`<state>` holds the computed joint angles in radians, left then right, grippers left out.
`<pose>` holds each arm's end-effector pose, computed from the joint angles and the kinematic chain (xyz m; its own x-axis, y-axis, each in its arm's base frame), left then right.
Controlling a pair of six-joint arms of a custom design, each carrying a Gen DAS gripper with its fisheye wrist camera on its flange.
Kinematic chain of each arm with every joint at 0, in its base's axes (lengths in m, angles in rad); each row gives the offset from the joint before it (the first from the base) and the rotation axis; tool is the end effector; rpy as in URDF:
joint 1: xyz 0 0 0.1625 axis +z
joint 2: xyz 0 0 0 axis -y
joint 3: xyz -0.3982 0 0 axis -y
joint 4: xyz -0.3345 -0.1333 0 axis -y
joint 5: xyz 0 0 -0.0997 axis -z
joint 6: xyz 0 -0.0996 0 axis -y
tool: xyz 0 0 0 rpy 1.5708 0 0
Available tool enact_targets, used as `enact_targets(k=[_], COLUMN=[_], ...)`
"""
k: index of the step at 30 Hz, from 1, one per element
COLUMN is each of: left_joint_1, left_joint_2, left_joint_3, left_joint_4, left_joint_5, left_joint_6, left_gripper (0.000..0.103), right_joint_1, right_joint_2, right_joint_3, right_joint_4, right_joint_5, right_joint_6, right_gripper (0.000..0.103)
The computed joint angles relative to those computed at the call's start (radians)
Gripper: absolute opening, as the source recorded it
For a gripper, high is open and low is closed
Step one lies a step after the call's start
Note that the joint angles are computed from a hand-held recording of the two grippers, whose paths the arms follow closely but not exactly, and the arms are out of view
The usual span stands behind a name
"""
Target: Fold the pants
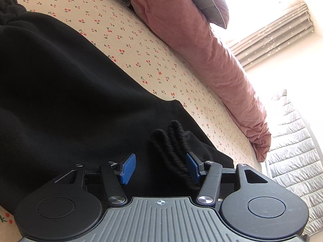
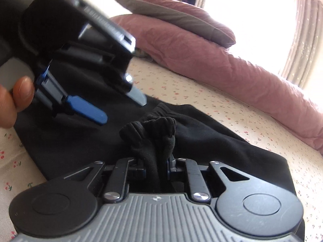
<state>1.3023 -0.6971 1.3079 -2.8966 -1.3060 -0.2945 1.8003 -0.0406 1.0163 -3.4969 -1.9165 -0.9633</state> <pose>-0.0367 -0.7342 0.2191 -0.9922 -0.1246 0.0012 -0.0916 0.7230 -0.6848 0.2606 -0.6781 -0.0717 -0.4502 -0.4337 0.7805 -0.8792 0.3678 -0.3027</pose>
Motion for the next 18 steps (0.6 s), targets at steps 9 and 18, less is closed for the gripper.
enact_targets(k=[9,18], left_joint_1=[-0.003,-0.014], left_joint_2=[-0.016,0.012], left_joint_3=[0.015,-0.004], left_joint_4=[0.012,0.023], left_joint_5=[0.079,0.154], left_joint_6=[-0.009,0.016], left_gripper=[0.054,0.054], right_joint_1=[-0.126,-0.287], right_joint_2=[-0.37,-0.343], right_joint_3=[0.199,-0.033], right_joint_4=[-0.394,-0.058], right_joint_5=[-0.031,-0.324], right_joint_6=[0.465,0.58], right_gripper=[0.011,0.011])
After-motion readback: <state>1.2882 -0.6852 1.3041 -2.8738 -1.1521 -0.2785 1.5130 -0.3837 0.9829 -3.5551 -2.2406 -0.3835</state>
